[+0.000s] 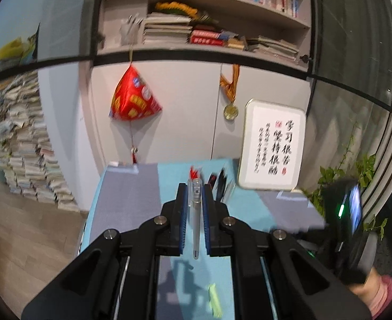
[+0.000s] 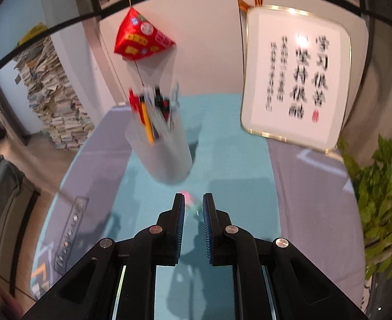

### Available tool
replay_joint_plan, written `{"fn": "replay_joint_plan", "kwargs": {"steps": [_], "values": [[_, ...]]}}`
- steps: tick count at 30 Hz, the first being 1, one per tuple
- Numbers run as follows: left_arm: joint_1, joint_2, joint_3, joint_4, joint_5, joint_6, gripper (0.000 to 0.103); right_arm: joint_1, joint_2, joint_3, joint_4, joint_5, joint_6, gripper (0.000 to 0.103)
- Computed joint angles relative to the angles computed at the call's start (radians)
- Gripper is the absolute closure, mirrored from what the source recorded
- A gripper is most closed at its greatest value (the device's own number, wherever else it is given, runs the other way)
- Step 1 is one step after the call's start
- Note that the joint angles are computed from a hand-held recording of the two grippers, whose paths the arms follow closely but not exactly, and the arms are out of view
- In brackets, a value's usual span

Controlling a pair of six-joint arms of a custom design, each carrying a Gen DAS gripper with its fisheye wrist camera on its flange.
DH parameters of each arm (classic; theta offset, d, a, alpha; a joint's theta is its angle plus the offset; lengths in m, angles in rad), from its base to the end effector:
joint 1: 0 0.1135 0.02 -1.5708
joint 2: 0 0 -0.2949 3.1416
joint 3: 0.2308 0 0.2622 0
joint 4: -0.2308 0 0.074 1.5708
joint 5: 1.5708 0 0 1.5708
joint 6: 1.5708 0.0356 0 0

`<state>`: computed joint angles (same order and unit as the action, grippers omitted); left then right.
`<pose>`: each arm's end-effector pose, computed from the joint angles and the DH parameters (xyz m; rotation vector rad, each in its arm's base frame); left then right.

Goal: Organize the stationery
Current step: 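Lower the white pen into the cup and open the left gripper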

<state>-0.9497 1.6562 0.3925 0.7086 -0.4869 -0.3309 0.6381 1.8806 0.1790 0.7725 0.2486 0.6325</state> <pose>0.1702 -0.2092 0.1266 0.3538 2.0360 -0.2729 0.1667 0.1127 0.0465 0.0958 2.4732 0.2390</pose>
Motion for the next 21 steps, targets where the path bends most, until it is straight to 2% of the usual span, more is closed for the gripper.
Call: {"fn": "replay_joint_plan", "kwargs": {"steps": [3,6,13,21], "values": [[-0.001,0.003,0.043,-0.007,-0.009,0.029,0.094,-0.019,0.078,-0.031,0.101,-0.039,0.009,0.091],[0.020,0.023,0.094,0.006,0.027,0.060,0.094,-0.042,0.144,-0.058,0.191,-0.065,0.018,0.091],[0.054,0.131,0.237,-0.018,0.025,0.114,0.094,-0.094,0.275,-0.111,0.382,-0.111,0.018,0.091],[0.099,0.249,0.340,-0.014,0.056,0.118,0.094,-0.137,0.303,-0.147,0.462,-0.124,0.003,0.091]]}}
